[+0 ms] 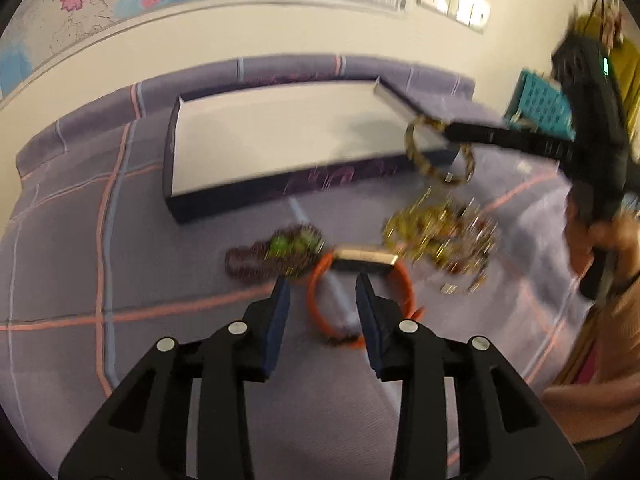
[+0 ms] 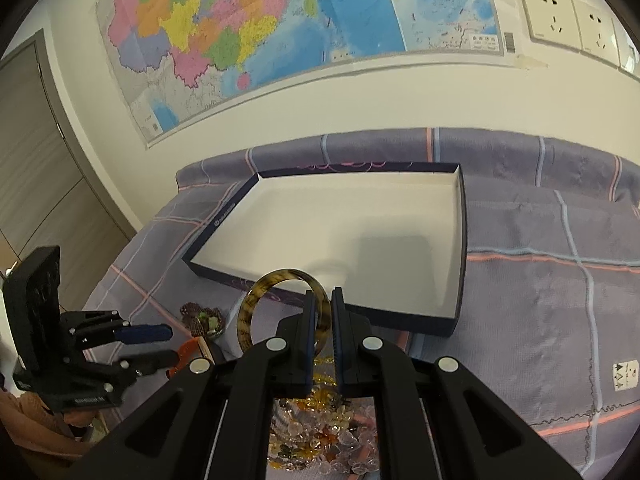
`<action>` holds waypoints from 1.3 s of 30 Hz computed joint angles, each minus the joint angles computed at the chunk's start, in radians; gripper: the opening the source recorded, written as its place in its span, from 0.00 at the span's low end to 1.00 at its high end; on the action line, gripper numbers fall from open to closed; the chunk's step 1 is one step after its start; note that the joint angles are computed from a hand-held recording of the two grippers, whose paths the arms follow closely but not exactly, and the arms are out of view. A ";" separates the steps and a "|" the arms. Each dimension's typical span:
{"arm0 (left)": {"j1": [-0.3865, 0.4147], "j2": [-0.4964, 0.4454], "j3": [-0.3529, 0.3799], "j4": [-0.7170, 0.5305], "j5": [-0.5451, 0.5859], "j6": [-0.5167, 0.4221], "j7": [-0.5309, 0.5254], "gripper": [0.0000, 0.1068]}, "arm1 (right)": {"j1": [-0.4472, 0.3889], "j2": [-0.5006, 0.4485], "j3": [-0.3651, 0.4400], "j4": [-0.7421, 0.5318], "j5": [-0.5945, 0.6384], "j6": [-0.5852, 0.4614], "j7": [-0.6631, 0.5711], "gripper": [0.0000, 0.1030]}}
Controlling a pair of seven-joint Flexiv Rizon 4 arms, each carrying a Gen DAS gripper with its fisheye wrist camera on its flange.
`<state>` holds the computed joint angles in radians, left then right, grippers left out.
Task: Organize jewelry
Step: 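Close the right tool on the tortoiseshell bangle while the left tool grips the orange watch band, then carry the bangle and watch band into the white tray and open both tools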
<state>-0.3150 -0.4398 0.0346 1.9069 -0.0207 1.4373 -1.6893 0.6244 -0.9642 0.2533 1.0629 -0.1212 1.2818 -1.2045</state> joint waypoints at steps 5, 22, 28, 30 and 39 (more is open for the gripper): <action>0.038 -0.021 -0.046 0.000 -0.038 -0.025 0.036 0.16 | 0.001 -0.013 0.001 -0.021 0.001 -0.016 -0.005 0.07; 0.125 0.013 -0.157 0.032 -0.189 0.062 0.142 0.05 | 0.017 -0.038 -0.022 -0.079 0.001 -0.096 -0.049 0.01; 0.145 0.010 -0.183 0.038 -0.230 0.077 0.166 0.05 | 0.027 -0.025 -0.036 -0.039 -0.005 -0.137 -0.034 0.12; 0.152 0.008 -0.192 0.041 -0.244 0.077 0.171 0.05 | 0.037 -0.016 -0.056 -0.016 -0.015 -0.117 -0.019 0.26; 0.161 0.004 -0.204 0.052 -0.270 0.091 0.181 0.05 | 0.053 0.037 -0.130 0.106 -0.078 -0.010 0.123 0.26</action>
<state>-0.1542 -0.4356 -0.1696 1.9588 -0.2905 1.5280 -1.5085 0.6770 -0.9269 0.1229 1.1687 -0.1997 1.2715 -1.0816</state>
